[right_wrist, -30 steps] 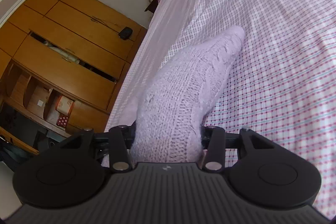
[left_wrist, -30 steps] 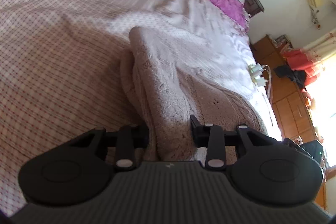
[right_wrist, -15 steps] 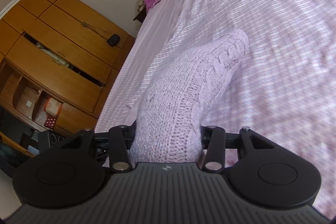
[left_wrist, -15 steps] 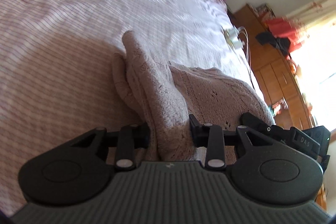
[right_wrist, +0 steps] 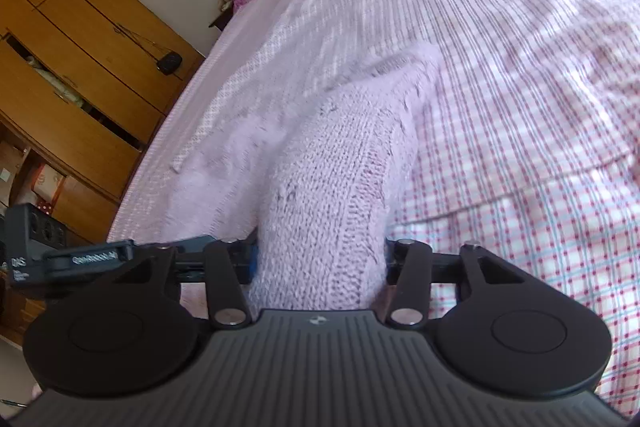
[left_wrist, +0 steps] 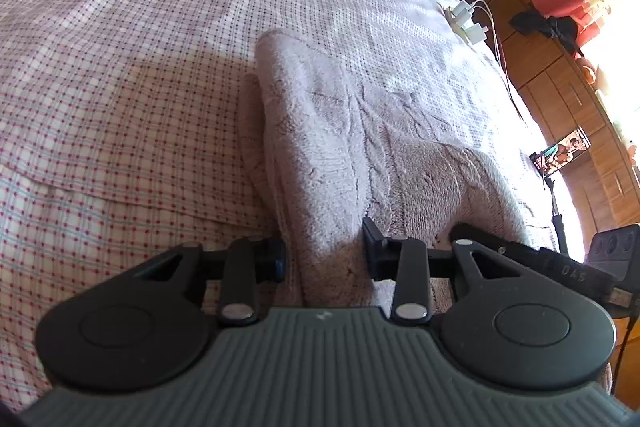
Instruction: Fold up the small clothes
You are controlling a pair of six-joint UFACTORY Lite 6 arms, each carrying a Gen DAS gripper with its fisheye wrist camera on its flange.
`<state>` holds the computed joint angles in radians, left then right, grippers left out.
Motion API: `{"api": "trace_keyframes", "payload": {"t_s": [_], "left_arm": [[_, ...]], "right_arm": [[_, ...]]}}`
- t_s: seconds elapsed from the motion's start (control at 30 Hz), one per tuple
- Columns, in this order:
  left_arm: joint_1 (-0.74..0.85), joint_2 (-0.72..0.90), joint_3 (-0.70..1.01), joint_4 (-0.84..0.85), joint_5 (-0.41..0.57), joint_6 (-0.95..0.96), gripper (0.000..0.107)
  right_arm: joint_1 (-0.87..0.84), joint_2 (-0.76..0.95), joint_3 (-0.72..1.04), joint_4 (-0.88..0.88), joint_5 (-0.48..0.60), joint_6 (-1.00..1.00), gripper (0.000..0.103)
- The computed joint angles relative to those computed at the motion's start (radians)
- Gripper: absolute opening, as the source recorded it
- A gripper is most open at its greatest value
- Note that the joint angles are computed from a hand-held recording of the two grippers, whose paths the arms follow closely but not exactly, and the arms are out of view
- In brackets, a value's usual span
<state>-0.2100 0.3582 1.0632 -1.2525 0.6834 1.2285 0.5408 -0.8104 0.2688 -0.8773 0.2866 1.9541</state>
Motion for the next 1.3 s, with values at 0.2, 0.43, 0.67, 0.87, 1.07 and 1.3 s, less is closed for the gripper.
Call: {"api": "trace_keyframes", "payload": {"t_s": [0.2, 0.43, 0.67, 0.87, 1.07, 1.3], "left_arm": [[0.0, -0.101, -0.087, 0.01, -0.026, 0.005, 0.041], [0.005, -0.265, -0.212, 0.027, -0.072, -0.005, 0.04], [0.02, -0.431, -0.343, 0.055, -0.104, -0.001, 0.041], [-0.029, -0.45, -0.42, -0.003, -0.257, 0.084, 0.053], [-0.013, -0.522, -0.489, -0.029, -0.273, 0.109, 0.056], [-0.103, -0.739, -0.622, 0.218, -0.352, -0.187, 0.06]], "right_arm": [[0.115, -0.08, -0.027, -0.041, 0.126, 0.103, 0.064], [0.536, -0.102, 0.012, -0.135, 0.543, 0.366, 0.07], [0.869, -0.06, 0.06, -0.138, 0.863, 0.534, 0.072], [0.861, 0.034, 0.061, -0.117, 0.823, 0.547, 0.072], [0.936, 0.114, 0.09, -0.107, 0.863, 0.617, 0.072], [1.077, 0.275, 0.208, -0.07, 0.995, 0.654, 0.084]]}}
